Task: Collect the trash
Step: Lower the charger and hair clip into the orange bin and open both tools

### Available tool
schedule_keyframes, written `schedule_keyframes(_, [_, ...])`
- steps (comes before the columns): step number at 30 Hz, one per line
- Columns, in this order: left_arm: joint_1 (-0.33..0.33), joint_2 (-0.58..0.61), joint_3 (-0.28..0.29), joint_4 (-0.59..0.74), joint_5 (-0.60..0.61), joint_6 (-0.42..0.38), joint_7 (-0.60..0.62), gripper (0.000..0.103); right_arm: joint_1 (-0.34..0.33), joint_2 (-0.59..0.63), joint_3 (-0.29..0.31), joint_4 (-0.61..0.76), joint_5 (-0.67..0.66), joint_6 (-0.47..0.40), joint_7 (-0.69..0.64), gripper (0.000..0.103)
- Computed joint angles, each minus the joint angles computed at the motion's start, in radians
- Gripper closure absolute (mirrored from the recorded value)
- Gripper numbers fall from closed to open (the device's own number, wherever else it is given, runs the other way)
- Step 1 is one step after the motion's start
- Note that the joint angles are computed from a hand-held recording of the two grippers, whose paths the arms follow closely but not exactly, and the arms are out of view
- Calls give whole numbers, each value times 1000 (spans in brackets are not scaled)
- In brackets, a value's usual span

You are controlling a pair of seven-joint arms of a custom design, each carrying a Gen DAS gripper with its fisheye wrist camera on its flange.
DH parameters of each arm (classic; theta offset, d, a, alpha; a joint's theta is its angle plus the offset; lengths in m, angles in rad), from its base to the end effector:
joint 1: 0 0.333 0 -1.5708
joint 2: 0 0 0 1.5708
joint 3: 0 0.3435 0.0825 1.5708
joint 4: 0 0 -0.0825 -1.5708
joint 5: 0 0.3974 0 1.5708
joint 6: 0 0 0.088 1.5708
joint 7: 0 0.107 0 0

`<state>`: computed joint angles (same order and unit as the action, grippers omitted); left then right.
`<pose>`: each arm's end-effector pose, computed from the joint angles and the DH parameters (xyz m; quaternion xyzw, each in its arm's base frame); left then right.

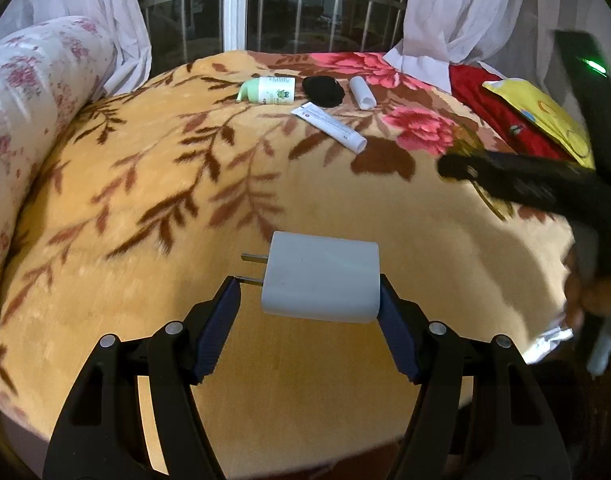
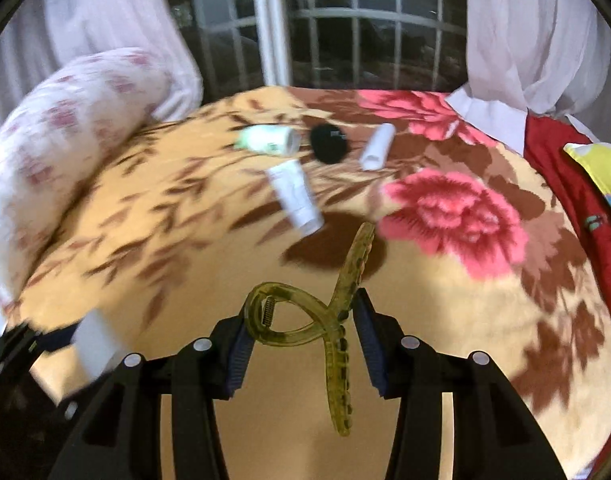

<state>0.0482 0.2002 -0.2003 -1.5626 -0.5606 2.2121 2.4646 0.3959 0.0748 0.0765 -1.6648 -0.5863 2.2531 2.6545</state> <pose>0.6722 -0.1071 0.6083 -0.3550 0.8686 -0.3345 0.0868 0.5808 0.2775 0.6385 -0.5328 0.7674 -0.2624 0.2416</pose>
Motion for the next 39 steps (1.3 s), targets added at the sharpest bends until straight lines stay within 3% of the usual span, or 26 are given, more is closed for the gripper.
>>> schedule_keyframes(6, [41, -127, 51, -153, -40, -42, 125, 37, 63, -97, 85, -133, 21, 37, 65, 56])
schedule_keyframes(11, [39, -207, 106, -279, 7, -58, 188, 37, 95, -106, 129, -216, 116, 88, 124, 56])
schedule_keyframes(17, [31, -227, 137, -360, 155, -117, 153, 37, 132, -63, 135, -261, 232, 131, 136, 56])
schedule_keyframes(26, [24, -241, 144, -397, 224, -129, 132, 37, 189, 12, 118, -216, 307, 100, 61, 55])
schedule_keyframes(29, [24, -237, 144, -399, 277, -126, 105, 36, 200, 19, 111, -210, 320, 82, 47, 28])
schedule_keyframes(34, [27, -211, 141, -377, 347, -142, 37, 36, 209, 17, 101, -201, 291, 48, 60, 28])
schedule_keyframes(39, [34, -215, 140, -374, 317, -121, 51, 31, 202, -22, 98, -235, 236, 54, 119, 26])
